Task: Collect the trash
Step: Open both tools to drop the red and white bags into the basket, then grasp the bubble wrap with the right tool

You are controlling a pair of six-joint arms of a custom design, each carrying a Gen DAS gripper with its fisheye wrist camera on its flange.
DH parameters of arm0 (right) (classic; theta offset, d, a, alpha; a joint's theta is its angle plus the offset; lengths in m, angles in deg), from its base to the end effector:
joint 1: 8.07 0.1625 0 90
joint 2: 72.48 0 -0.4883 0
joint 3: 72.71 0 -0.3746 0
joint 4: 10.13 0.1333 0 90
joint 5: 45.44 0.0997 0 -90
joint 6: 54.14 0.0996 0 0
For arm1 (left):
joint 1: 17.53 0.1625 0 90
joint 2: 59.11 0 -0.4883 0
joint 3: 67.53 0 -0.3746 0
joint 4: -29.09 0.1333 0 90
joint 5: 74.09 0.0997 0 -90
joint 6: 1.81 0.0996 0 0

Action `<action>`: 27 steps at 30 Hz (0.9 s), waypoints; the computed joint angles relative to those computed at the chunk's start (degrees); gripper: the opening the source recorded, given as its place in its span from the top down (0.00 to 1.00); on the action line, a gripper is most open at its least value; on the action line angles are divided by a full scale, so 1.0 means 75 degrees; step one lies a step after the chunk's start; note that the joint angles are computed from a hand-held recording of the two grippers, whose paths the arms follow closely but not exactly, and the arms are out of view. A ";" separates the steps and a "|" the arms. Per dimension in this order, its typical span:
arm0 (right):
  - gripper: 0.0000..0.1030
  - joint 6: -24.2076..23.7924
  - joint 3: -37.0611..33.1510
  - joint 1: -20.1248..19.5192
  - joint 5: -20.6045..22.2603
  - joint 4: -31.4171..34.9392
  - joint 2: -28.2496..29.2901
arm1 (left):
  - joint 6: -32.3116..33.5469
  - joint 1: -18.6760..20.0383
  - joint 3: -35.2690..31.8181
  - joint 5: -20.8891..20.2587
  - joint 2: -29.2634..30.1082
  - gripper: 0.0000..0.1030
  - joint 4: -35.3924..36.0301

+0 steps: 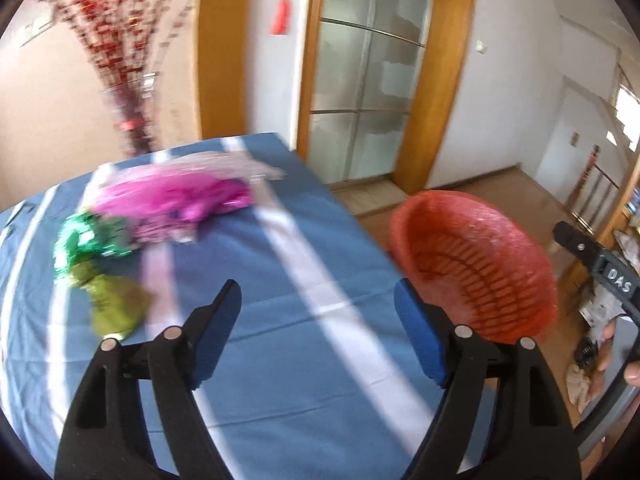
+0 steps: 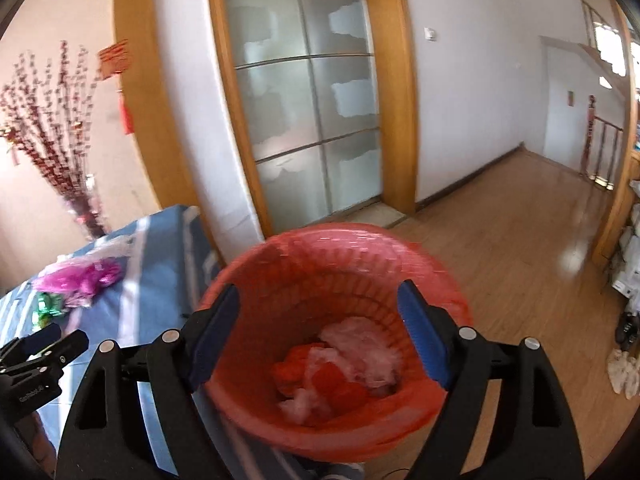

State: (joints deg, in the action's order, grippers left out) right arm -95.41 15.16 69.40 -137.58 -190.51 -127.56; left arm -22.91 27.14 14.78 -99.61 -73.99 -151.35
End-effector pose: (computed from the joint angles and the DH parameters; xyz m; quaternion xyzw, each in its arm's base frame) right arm -0.0323 -0.7426 0.3908 0.2087 -0.8510 0.4221 0.2325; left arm -0.3582 -0.6679 -0.0585 0.0699 0.8327 -0.4275 0.3449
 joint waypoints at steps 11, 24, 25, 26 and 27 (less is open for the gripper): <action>0.28 -0.0327 0.0424 0.0692 0.0553 0.1035 0.0143 | -0.2610 -0.0033 0.2484 0.1495 -0.1382 0.09 0.0600; 0.47 0.0054 -0.1034 0.1986 0.0250 0.2619 0.1647 | -0.8567 0.0033 0.4177 0.2128 -0.3489 0.09 0.5774; 0.48 0.0089 -0.1225 0.2070 0.0093 0.2706 0.1820 | -0.8800 0.0038 0.4234 0.2130 -0.3586 0.09 0.5996; 0.48 0.0129 -0.1419 0.2151 -0.0112 0.2775 0.2007 | -0.8959 0.0044 0.4271 0.2126 -0.3649 0.09 0.6143; 0.48 0.0151 -0.1545 0.2189 -0.0262 0.2822 0.2124 | -0.9104 0.0052 0.4335 0.2116 -0.3721 0.09 0.6240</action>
State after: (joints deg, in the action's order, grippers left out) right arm -94.27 3.58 85.82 -139.55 -169.35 -111.63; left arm -91.20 27.53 47.29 -83.74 -101.90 -104.55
